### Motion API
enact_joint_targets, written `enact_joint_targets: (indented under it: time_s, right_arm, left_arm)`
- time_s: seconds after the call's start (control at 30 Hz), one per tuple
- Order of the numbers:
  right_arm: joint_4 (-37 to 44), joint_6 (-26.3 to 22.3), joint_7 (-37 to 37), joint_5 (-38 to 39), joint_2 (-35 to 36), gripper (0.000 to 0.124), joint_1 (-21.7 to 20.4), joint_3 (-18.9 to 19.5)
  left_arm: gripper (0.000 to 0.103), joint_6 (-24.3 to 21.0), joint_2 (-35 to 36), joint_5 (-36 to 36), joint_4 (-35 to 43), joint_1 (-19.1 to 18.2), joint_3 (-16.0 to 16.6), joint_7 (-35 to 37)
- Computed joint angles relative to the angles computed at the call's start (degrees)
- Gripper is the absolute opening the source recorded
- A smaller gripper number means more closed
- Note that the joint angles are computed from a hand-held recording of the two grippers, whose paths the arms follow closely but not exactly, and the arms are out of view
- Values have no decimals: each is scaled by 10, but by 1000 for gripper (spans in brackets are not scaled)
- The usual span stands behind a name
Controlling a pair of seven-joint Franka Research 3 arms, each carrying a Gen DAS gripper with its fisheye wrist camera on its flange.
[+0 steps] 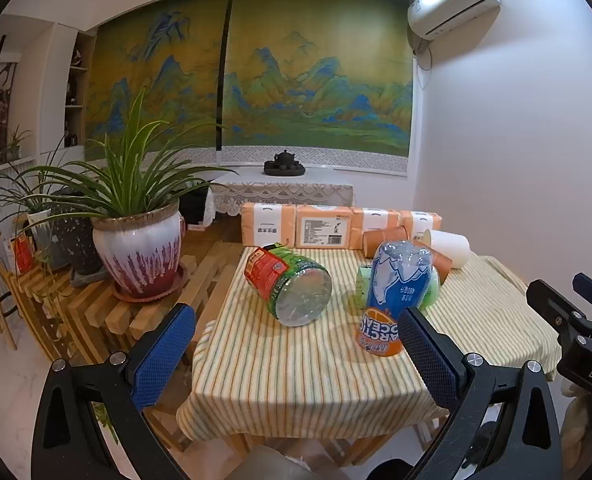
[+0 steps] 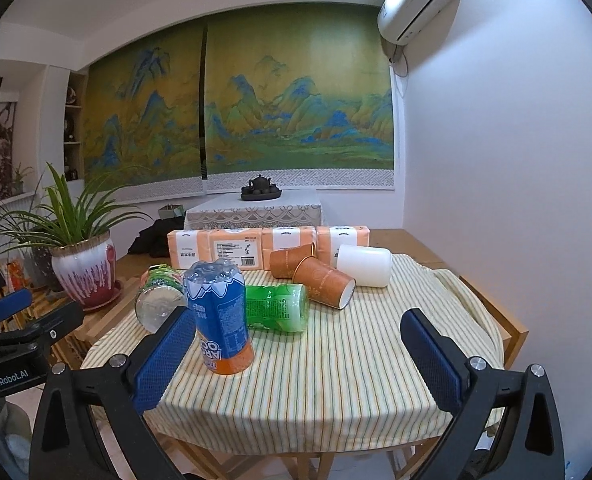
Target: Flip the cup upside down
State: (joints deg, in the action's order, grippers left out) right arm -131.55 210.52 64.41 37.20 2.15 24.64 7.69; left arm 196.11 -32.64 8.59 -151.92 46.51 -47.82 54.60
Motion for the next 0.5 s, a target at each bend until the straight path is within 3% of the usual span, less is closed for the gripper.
enact_joint_targets:
  time_s: [0.5]
  right_arm:
    - [5, -4, 4, -2, 5, 101, -1, -2]
  left_arm:
    - [102, -4, 3, 4, 7, 4, -6, -5]
